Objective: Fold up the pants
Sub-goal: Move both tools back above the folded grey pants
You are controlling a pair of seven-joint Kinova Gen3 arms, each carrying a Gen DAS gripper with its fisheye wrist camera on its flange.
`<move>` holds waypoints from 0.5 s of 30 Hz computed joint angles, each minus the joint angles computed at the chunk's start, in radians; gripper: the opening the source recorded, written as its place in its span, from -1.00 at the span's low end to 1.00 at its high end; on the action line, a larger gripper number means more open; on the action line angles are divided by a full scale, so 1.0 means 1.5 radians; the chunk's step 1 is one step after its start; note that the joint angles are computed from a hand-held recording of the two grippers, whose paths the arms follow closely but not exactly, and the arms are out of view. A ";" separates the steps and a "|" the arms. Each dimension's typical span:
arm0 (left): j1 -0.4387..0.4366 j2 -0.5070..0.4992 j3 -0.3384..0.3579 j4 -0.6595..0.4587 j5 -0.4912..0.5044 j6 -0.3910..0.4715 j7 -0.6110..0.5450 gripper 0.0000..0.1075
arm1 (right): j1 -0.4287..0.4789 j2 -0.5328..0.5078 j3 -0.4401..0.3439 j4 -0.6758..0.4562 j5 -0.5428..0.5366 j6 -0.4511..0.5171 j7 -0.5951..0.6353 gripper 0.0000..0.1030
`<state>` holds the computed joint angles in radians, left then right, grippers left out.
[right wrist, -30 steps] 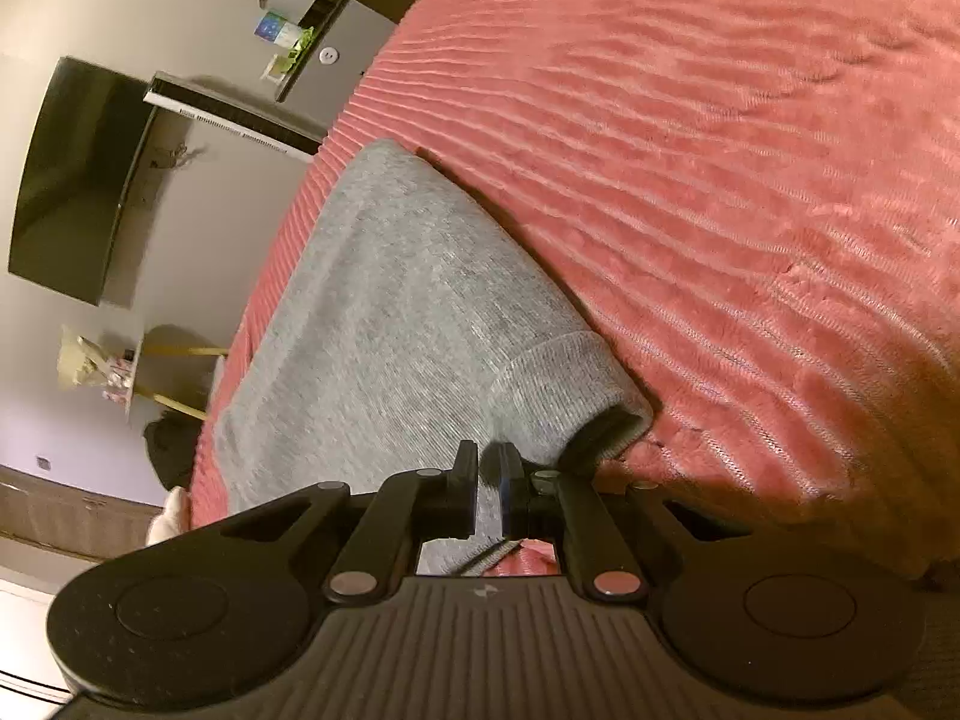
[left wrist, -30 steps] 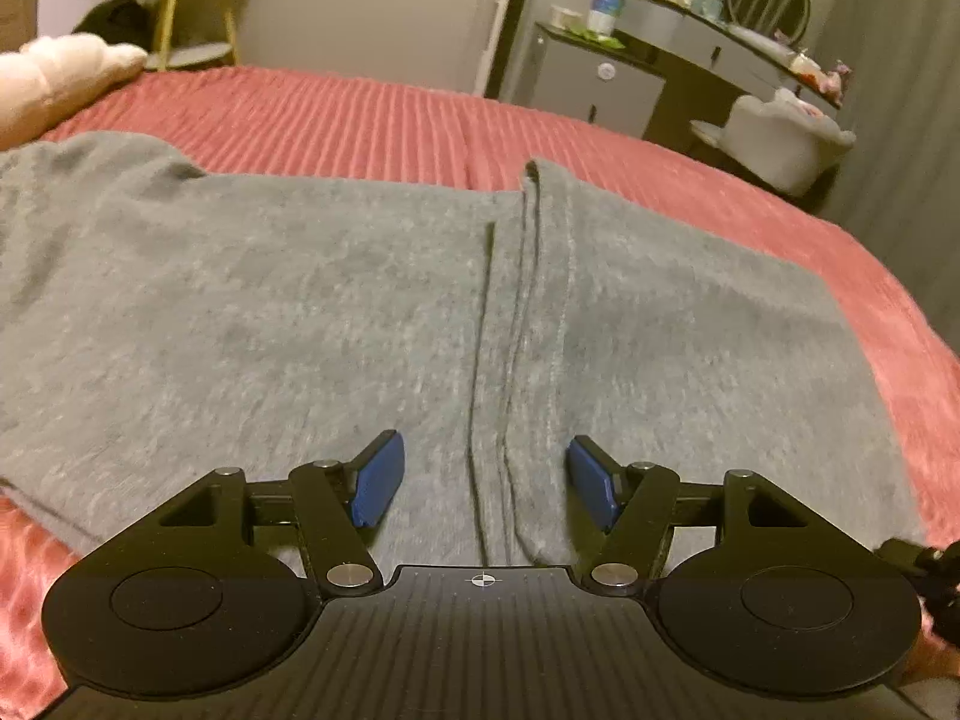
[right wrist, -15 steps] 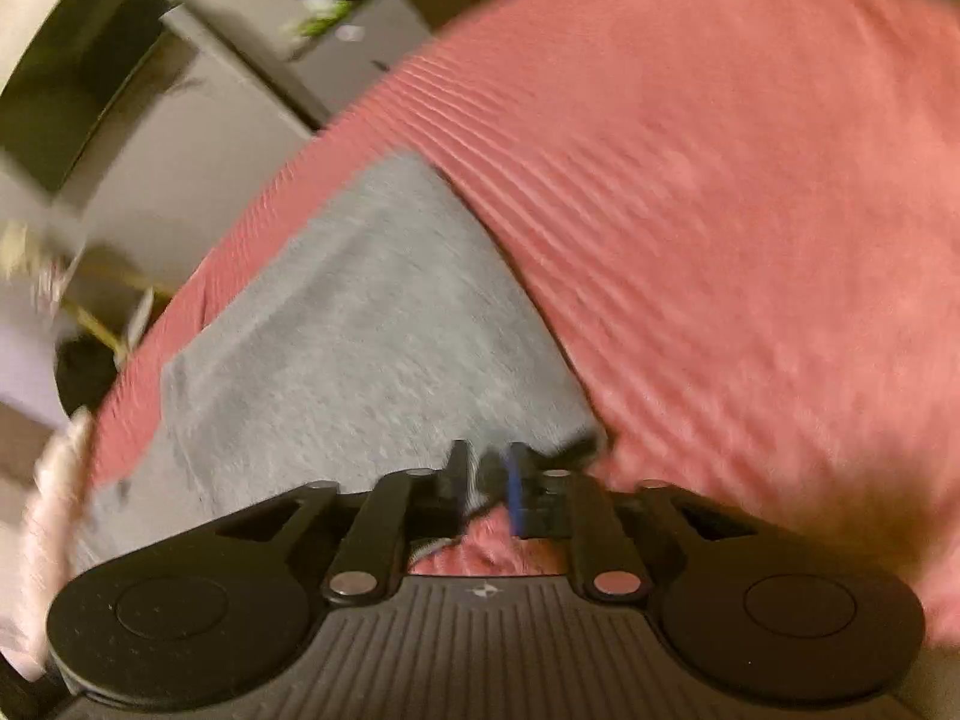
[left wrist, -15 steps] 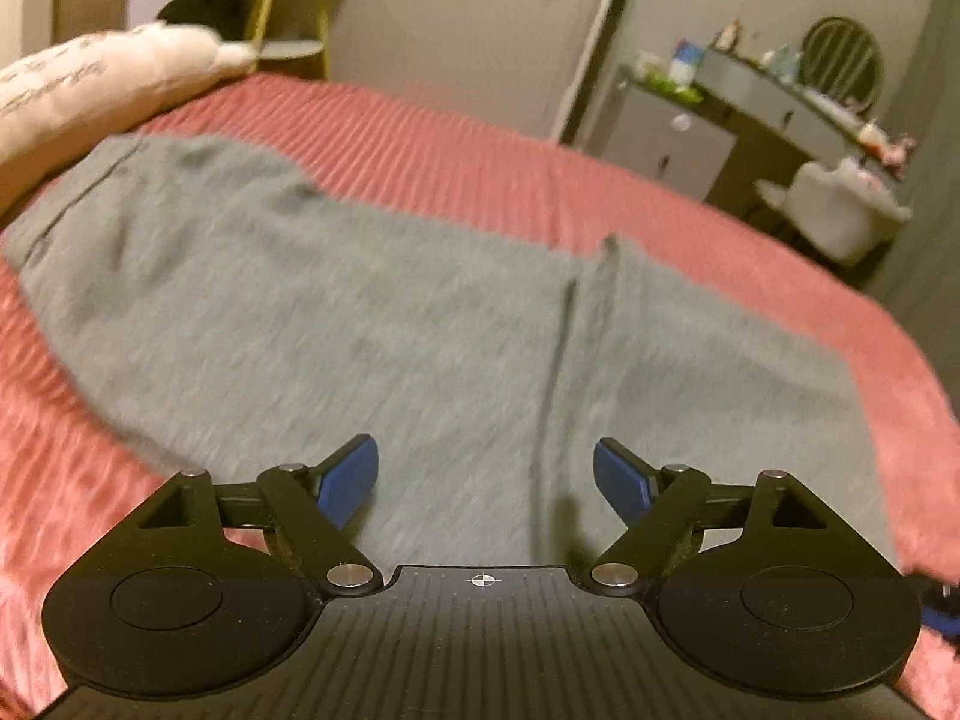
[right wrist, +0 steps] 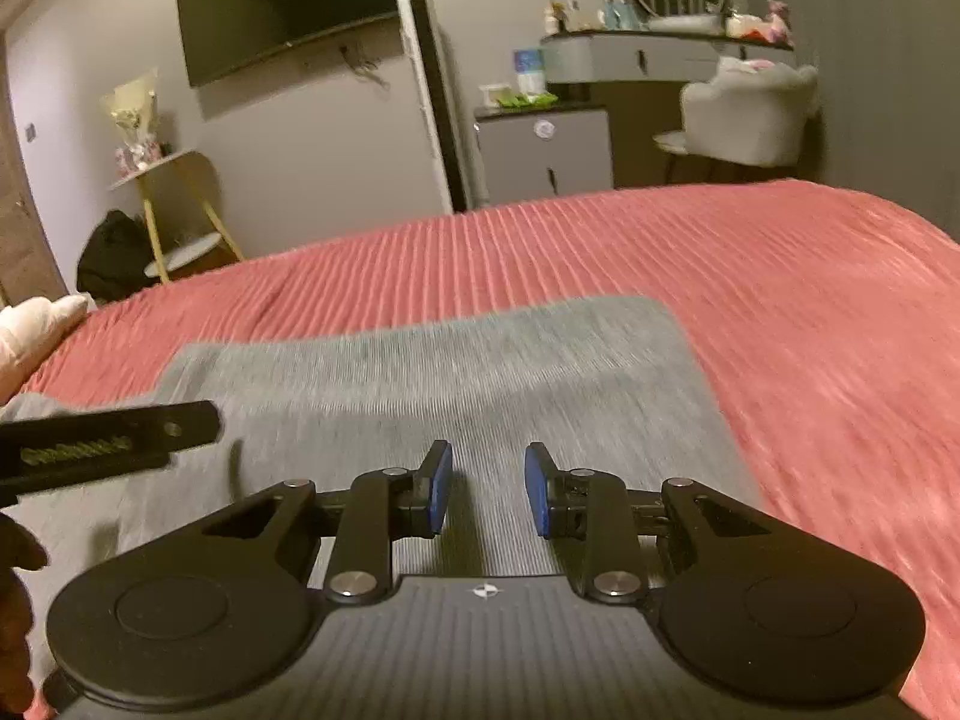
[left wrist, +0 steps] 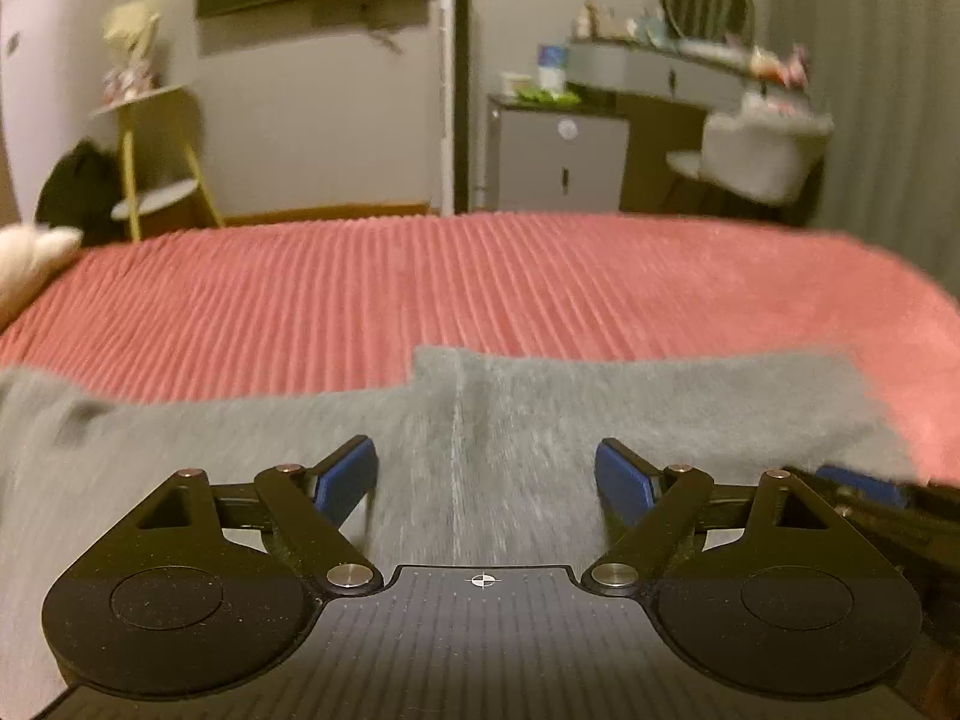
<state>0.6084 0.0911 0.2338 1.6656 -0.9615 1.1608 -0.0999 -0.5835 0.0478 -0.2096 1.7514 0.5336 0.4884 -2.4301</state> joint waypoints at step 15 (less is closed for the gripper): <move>-0.035 -0.040 0.034 0.073 -0.120 -0.040 0.082 0.89 | -0.041 0.004 0.031 0.032 0.191 -0.076 -0.174 -0.63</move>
<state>0.5558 0.0313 0.2843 1.7748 -1.1416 1.1011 0.0233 -0.6447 0.0534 -0.1633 1.7989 0.8208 0.3739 -2.6905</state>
